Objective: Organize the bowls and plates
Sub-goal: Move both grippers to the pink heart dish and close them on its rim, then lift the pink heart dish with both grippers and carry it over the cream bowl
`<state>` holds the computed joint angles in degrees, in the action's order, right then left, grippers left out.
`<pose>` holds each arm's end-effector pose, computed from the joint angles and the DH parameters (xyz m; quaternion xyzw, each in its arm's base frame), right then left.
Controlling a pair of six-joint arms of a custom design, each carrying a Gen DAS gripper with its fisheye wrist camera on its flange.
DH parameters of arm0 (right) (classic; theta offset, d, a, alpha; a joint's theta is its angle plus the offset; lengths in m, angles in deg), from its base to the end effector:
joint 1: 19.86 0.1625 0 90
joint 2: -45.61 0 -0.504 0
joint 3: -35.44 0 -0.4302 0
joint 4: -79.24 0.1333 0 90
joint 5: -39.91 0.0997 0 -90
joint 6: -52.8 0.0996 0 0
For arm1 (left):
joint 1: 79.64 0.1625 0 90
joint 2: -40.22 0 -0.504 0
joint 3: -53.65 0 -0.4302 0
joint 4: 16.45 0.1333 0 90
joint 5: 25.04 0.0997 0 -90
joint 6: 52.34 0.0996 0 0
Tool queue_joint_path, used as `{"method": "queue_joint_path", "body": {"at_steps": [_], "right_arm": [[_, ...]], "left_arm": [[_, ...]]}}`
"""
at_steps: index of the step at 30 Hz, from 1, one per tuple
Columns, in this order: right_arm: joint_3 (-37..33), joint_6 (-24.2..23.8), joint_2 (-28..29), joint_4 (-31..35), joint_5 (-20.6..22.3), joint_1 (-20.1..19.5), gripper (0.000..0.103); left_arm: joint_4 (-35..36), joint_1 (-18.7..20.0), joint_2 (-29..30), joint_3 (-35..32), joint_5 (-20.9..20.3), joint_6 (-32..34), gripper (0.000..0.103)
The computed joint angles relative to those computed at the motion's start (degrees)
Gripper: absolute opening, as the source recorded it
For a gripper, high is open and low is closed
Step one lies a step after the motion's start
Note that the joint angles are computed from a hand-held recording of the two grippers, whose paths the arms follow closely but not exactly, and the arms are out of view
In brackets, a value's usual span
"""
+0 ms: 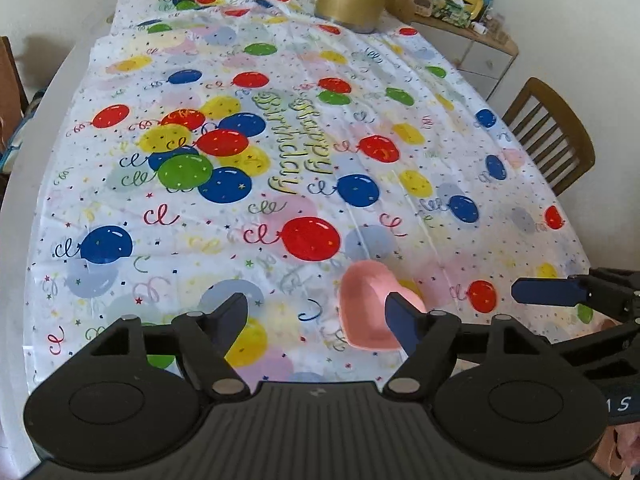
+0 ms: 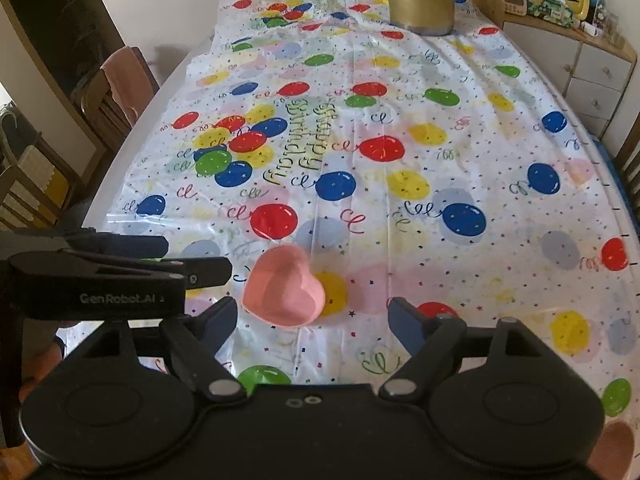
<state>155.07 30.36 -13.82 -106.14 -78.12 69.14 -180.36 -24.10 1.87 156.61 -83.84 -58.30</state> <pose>0.0760 -0.6037 0.2087 0.1001 -0.9223 0.2402 0.2856 -0.2390 -0.6751 0.0186 0.2152 0.9358 -0.1659 0.2246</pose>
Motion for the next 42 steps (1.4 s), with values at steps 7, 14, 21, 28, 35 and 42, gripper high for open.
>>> {"method": "queue_joint_path", "body": {"at_steps": [7,14,21,28,35,42], "right_arm": [[-1.38,-0.26,2.46,-0.72,1.03,-1.66,0.074],[-2.85,3.76,3.09,2.00,2.36,-3.58,0.052],[-3.86,3.50,4.08,2.52,2.21,-3.34,0.028],[-4.21,4.17,4.62,3.51,2.01,-3.39,0.012],[-3.81,5.09,5.19,2.09,0.44,-3.09,0.004],[-2.62,4.89,5.12,-0.01,-0.81,-2.28,0.001]], "left_arm": [[-1.99,1.45,2.09,-0.96,0.52,1.94,0.075],[-3.42,2.02,2.55,0.14,-0.59,4.60,0.075],[-2.81,2.04,3.11,-0.07,-1.48,4.68,0.060],[-0.48,2.39,3.32,-0.76,-4.13,3.52,0.036],[1.10,1.83,3.76,-1.21,-3.98,1.33,0.014],[2.58,0.91,3.30,-0.57,-3.40,-0.42,0.008]]}}
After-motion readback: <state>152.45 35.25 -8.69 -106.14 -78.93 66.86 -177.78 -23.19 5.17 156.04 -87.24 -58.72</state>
